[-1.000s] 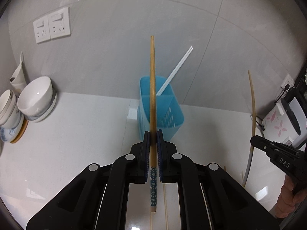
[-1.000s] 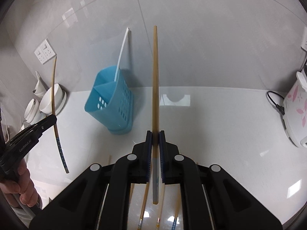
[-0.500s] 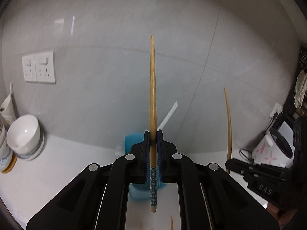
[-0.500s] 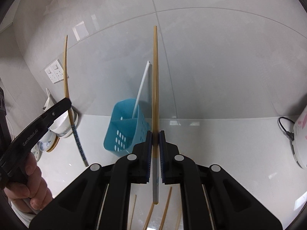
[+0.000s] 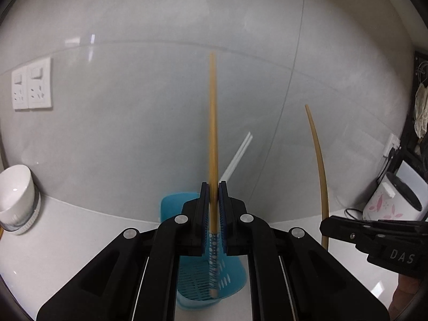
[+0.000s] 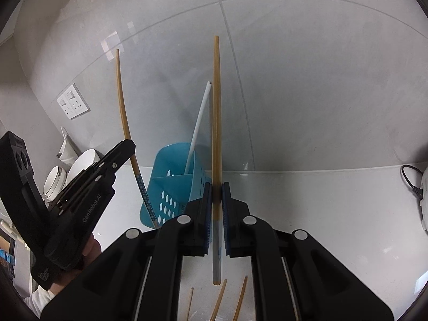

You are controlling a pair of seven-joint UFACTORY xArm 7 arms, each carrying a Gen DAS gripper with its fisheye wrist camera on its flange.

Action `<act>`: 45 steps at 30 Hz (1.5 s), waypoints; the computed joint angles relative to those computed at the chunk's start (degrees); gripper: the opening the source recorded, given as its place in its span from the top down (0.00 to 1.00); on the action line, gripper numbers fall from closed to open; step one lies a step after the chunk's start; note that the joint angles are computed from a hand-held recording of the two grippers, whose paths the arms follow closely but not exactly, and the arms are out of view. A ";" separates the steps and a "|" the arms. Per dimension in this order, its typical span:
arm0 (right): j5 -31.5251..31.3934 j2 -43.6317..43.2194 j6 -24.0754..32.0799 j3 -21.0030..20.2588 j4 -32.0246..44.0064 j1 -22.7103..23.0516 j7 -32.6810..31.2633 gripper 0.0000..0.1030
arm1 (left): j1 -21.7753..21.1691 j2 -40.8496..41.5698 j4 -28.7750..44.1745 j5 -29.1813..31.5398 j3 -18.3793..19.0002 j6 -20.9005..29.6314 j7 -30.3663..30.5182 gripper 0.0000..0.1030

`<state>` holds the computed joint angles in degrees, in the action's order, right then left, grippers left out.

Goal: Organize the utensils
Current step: 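Lift the chopsticks and carry them over the blue utensil holder, then open both grippers to drop the chopsticks into the blue holder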

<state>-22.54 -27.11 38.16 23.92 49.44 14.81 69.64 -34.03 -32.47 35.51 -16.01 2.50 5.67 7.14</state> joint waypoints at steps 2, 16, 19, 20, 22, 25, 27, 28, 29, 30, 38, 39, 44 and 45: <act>0.31 0.66 -0.43 -0.37 -0.01 0.22 -0.48 0.94 | 0.46 0.73 -0.42 0.20 -0.52 -0.91 -0.44 0.94; -0.88 2.45 -0.76 -0.93 0.43 0.67 -0.40 0.94 | 0.71 6.65 -0.28 4.73 -1.55 -4.69 -3.37 0.94; -0.86 2.65 -0.51 -0.98 0.62 0.96 -0.91 0.94 | 0.20 6.84 -0.24 4.26 -1.10 -2.75 -2.87 0.93; -0.82 2.62 -0.51 -1.06 0.59 1.09 -1.15 0.94 | 0.03 6.72 -0.16 4.01 -0.90 -2.06 -2.47 0.93; -0.81 2.52 -0.51 -1.11 0.54 1.17 -1.34 0.94 | 0.90 6.33 0.26 3.79 -1.54 -0.60 -2.30 0.93; -0.58 2.24 -0.62 -1.26 0.46 1.28 -1.60 0.94 | 3.60 5.37 1.49 3.90 -3.22 2.87 -3.08 0.89; -0.58 2.00 -0.78 -1.23 0.43 1.28 -1.82 0.94 | 4.85 4.10 2.09 3.78 -3.62 6.16 -3.23 0.83; -0.50 2.02 -1.14 -1.29 0.43 1.31 -2.03 0.93 | 5.57 3.53 2.42 3.72 -3.89 7.66 -3.34 0.78; -0.41 2.15 -1.42 -1.28 0.51 1.29 -2.14 0.93 | 7.51 2.72 2.70 4.59 -5.20 9.51 -4.25 0.75; -0.46 2.28 -1.86 -1.24 0.57 1.14 -2.04 0.93 | 8.67 1.83 2.81 5.13 -5.89 11.13 -4.71 0.68; -4.97 3.91 -7.57 0.81 1.89 -1.84 1.47 0.93 | 14.15 -5.56 1.46 7.24 -7.36 21.03 -6.60 0.25; -6.02 4.46 -8.42 1.23 2.28 -2.38 2.15 0.93 | 14.31 -6.17 1.06 7.25 -7.01 21.77 -6.43 0.24; -14.03 6.95 -11.93 4.38 4.26 -5.99 9.39 0.93 | 16.53 -7.87 0.54 7.41 -6.09 24.54 -6.78 0.13; -16.00 7.45 -12.16 5.01 4.62 -6.63 11.15 0.93 | 16.90 -8.07 0.41 7.48 -6.10 24.46 -6.87 0.10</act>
<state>-38.54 -19.66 25.99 28.93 54.05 8.17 80.78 -17.13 -40.53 35.92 -8.53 -3.61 30.13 0.27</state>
